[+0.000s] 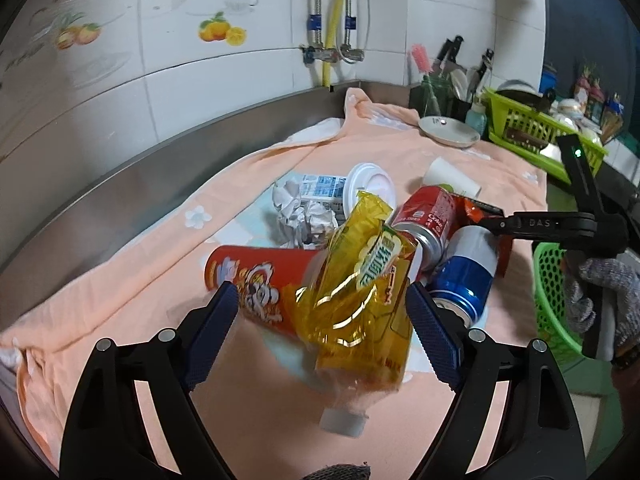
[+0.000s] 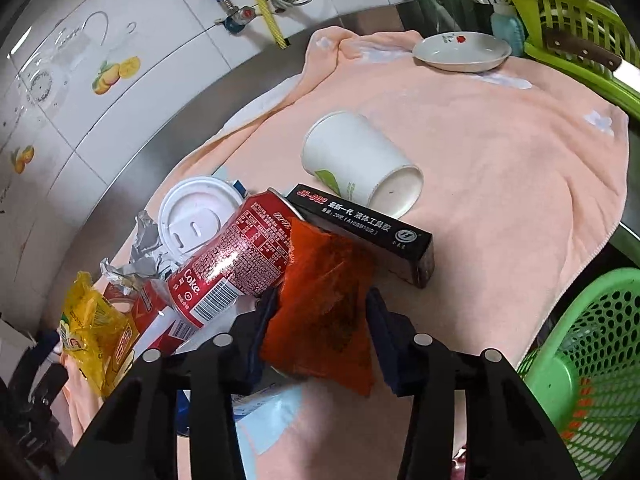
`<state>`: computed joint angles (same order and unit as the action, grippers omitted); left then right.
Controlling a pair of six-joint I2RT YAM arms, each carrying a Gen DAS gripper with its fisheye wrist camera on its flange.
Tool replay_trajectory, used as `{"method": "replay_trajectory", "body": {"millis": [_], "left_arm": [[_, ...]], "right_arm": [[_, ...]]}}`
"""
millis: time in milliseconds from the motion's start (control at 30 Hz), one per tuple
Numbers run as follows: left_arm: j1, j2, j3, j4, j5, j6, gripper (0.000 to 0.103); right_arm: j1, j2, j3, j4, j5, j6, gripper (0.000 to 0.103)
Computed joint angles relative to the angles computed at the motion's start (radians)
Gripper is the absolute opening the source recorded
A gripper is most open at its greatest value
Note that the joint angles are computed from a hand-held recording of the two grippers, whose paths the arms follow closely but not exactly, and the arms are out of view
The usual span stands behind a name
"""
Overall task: Collect trash
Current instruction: 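Grasp the yellow plastic bag with the left tool while the right tool grasps the orange snack packet, then carry the orange packet into the green basket with the right tool while the left tool lifts the yellow bag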
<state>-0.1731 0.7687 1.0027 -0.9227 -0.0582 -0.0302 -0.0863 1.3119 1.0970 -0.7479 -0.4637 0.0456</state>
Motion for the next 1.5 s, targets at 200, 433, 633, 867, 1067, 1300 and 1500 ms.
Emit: {"method": "replay_trajectory", "body": {"millis": [200, 433, 633, 867, 1067, 1300, 1500], "left_arm": [[-0.043, 0.075, 0.012, 0.038, -0.019, 0.021, 0.076], [-0.032, 0.118, 0.005, 0.054, 0.026, 0.031, 0.057], [-0.029, 0.121, -0.001, 0.063, 0.036, 0.027, 0.037], [-0.003, 0.09, 0.007, 0.037, 0.058, 0.021, 0.031], [-0.015, 0.041, 0.04, 0.006, 0.064, 0.023, 0.023], [-0.139, 0.023, 0.096, -0.02, 0.01, -0.033, 0.019], [-0.413, 0.06, 0.141, -0.005, -0.13, -0.14, 0.019]], "right_arm": [[-0.01, 0.058, 0.021, -0.001, -0.029, 0.011, 0.044], [-0.03, 0.101, 0.027, 0.005, -0.067, 0.018, 0.042], [-0.058, 0.028, -0.01, 0.022, -0.1, 0.022, 0.033], [-0.143, -0.106, -0.029, -0.046, -0.173, -0.038, 0.032], [-0.33, -0.237, -0.035, -0.185, -0.237, -0.18, 0.032], [-0.62, -0.279, -0.088, -0.302, -0.237, -0.426, 0.032], [-0.851, -0.217, -0.137, -0.302, -0.184, -0.609, 0.032]]}}
